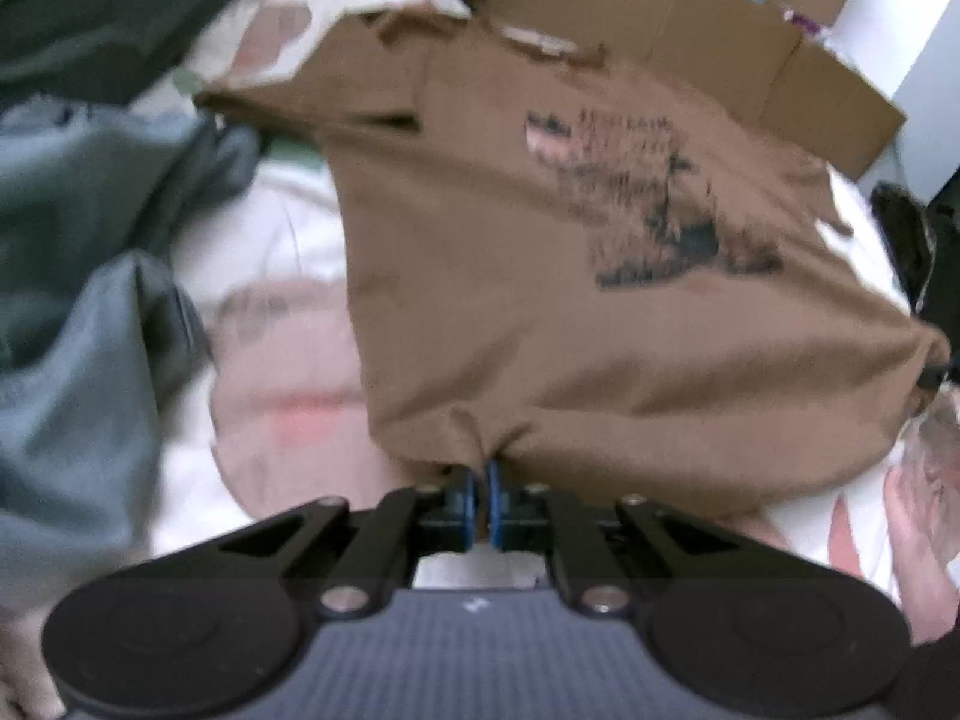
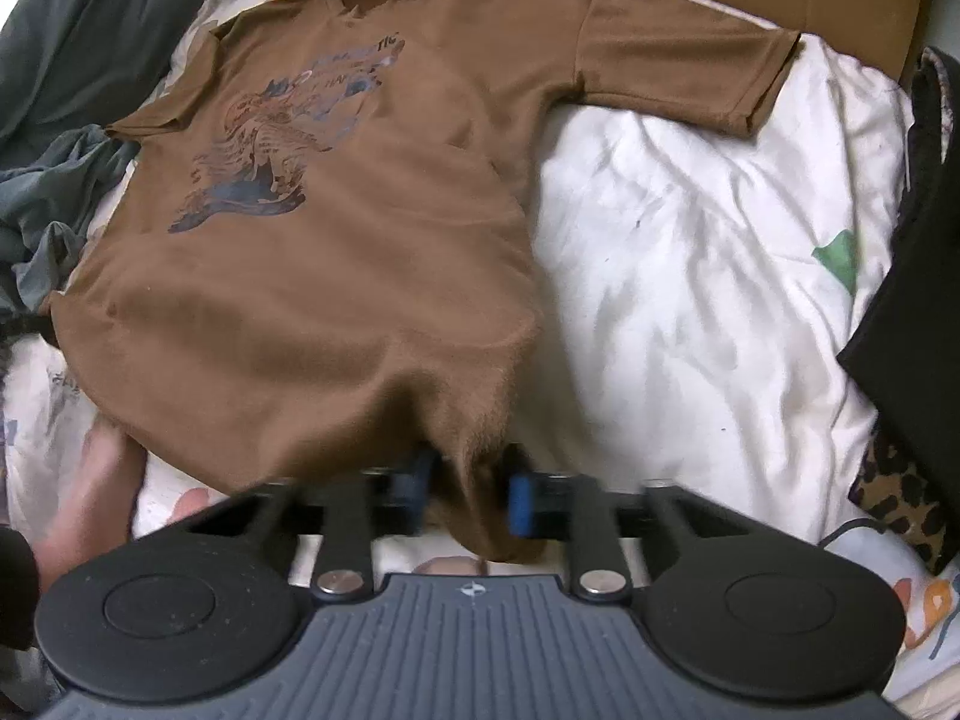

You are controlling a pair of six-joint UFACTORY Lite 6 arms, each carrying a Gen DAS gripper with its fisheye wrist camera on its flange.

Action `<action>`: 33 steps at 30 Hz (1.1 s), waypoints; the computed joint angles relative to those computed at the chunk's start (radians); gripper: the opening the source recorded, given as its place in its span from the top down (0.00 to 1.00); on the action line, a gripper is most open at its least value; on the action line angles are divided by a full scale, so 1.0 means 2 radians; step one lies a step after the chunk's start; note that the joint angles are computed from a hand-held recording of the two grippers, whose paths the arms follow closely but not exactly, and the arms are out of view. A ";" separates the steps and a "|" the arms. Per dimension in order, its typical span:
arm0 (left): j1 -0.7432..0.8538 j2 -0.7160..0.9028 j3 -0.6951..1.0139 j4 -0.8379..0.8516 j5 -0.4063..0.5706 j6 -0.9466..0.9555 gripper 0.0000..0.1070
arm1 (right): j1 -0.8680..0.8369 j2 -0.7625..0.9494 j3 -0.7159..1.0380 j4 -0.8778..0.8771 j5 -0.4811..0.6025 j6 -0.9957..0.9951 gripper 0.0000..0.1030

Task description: Fold clothes

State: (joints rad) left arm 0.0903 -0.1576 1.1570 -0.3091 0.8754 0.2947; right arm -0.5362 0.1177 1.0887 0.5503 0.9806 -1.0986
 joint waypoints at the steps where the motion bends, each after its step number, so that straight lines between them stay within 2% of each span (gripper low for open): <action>1: 0.004 0.007 0.018 -0.001 0.002 0.002 0.96 | 0.000 0.003 0.006 0.002 0.009 0.002 0.93; 7: 0.024 0.080 0.116 -0.004 0.008 -0.019 0.96 | 0.005 0.036 0.060 0.034 0.052 0.025 0.93; 16: -0.003 0.233 0.255 0.040 -0.002 -0.051 0.96 | 0.036 0.186 0.188 0.042 0.062 0.101 0.93; 23: -0.012 0.337 0.348 0.074 0.005 -0.087 0.97 | 0.058 0.272 0.282 0.033 0.071 0.164 0.88; 24: -0.013 0.352 0.364 0.080 0.008 -0.092 0.97 | 0.060 0.280 0.292 0.033 0.072 0.171 0.85; 25: -0.016 0.366 0.378 0.086 0.011 -0.097 0.97 | 0.061 0.289 0.302 0.032 0.072 0.178 0.77; 28: -0.021 0.397 0.406 0.101 0.021 -0.104 0.97 | 0.060 0.312 0.337 0.032 0.086 0.204 0.68; 31: -0.021 0.419 0.432 0.106 0.035 -0.113 0.97 | 0.048 0.314 0.357 0.040 0.111 0.210 0.53; 33: -0.020 0.430 0.452 0.104 0.051 -0.118 0.96 | 0.037 0.307 0.359 0.045 0.122 0.205 0.50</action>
